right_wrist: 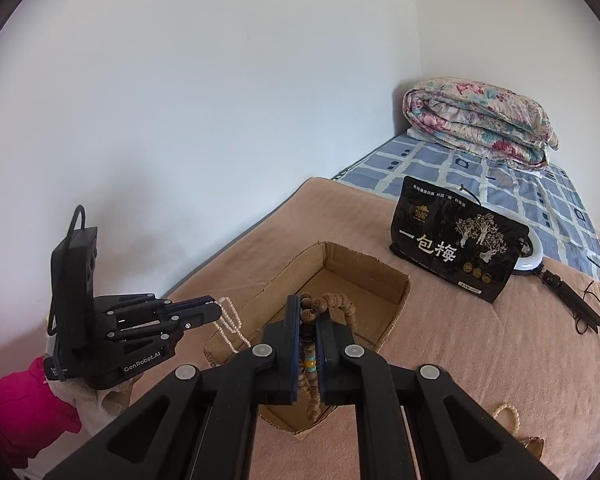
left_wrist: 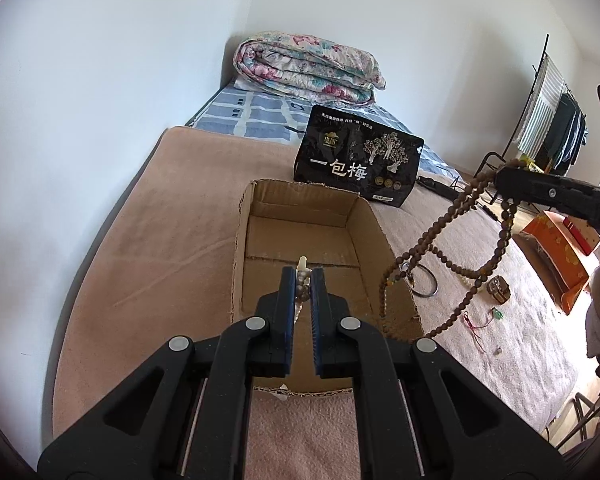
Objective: Organize jewelry
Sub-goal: 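Lower the bead strand into the cardboard box and open the right gripper while the left carries pearls, then lower the pearl necklace into the cardboard box and open the left gripper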
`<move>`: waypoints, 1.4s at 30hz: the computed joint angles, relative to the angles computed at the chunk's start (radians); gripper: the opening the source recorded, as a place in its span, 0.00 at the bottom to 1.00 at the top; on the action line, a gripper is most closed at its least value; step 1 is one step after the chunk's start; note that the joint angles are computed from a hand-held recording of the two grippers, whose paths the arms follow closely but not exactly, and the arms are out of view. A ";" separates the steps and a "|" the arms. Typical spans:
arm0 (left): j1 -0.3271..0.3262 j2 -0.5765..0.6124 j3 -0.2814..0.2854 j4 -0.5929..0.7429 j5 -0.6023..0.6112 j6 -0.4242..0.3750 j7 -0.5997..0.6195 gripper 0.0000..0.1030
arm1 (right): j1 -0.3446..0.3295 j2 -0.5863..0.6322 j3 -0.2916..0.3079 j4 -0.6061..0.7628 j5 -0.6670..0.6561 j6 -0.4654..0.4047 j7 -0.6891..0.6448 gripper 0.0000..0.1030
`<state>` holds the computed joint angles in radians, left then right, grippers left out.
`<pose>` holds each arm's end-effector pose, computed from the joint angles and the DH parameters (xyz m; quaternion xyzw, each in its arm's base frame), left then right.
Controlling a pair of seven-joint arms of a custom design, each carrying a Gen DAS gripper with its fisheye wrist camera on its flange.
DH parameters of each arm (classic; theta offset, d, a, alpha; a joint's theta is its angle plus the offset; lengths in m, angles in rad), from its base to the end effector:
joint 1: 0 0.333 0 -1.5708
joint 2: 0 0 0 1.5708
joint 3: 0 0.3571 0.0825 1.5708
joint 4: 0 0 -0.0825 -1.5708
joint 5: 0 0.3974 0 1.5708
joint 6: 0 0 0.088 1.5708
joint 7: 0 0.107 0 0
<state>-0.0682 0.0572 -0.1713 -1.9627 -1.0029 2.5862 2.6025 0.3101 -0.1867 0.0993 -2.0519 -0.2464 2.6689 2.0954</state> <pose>0.6108 -0.1310 0.5362 -0.4443 0.7825 -0.4272 0.0883 0.5063 0.2329 0.6504 -0.6681 0.6272 -0.2189 0.3352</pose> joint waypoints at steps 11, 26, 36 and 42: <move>-0.003 0.027 -0.007 -0.001 0.060 0.001 -0.041 0.05 | 0.005 0.067 -0.023 -0.031 0.110 0.017 -0.048 0.04; -0.004 0.036 -0.014 -0.004 0.121 0.008 -0.102 0.06 | -0.012 0.068 -0.019 -0.063 0.117 0.043 -0.031 0.38; -0.007 0.013 -0.013 -0.024 0.116 0.023 -0.100 0.12 | -0.022 0.006 -0.015 -0.111 0.050 0.039 0.045 0.54; -0.019 -0.034 -0.006 -0.060 0.103 0.033 -0.095 0.12 | -0.044 -0.053 -0.006 -0.150 -0.012 0.032 0.110 0.65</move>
<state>-0.0869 0.0230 -0.1776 -2.0223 -0.8994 2.6188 2.5079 0.2656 -0.2399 0.0934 -2.2015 -0.2580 2.7008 2.2054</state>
